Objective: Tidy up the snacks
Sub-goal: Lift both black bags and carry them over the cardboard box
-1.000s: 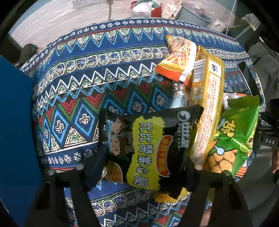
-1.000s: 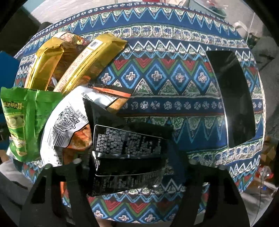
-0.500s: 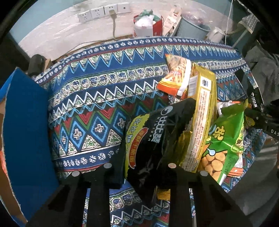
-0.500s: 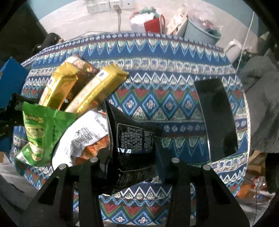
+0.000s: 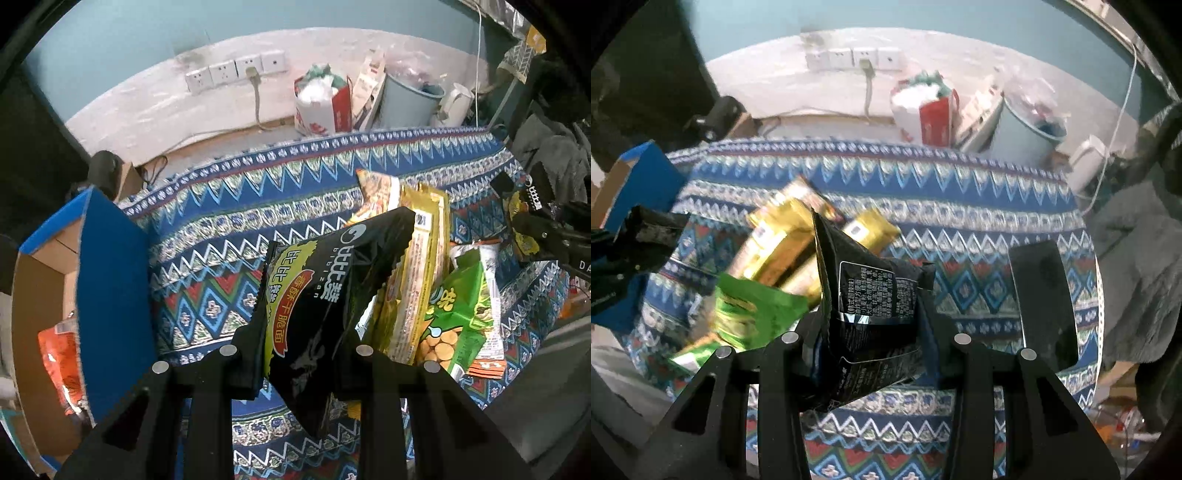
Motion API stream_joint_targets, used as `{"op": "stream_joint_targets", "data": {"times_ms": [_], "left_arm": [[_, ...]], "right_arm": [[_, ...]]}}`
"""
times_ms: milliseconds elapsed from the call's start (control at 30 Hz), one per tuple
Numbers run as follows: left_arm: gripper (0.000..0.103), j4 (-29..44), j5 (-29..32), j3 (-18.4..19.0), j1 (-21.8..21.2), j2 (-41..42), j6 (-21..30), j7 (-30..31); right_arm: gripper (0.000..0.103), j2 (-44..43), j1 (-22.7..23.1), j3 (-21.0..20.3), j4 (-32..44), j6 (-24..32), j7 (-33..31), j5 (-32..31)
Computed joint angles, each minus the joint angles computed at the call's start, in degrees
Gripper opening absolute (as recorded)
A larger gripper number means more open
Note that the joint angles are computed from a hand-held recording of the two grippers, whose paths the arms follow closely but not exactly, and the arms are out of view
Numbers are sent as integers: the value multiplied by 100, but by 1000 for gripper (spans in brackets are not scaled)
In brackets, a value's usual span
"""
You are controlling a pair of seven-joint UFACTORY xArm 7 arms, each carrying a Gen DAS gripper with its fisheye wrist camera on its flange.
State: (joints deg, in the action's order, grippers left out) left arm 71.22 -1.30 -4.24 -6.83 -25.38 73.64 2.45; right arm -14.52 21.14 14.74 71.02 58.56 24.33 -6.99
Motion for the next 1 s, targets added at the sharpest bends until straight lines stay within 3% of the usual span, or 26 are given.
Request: {"op": "stream_joint_targets", "data": {"times_ms": [467,1000], "left_arm": [[26,139,158,90,140,-296,-269,170],[26,182,163,354,450,-565,-396,302]], "right_arm": [[39,361,283,216,758,-506,-86,-265],[39,1405,949,330,2184,-610,-30,-713]]}}
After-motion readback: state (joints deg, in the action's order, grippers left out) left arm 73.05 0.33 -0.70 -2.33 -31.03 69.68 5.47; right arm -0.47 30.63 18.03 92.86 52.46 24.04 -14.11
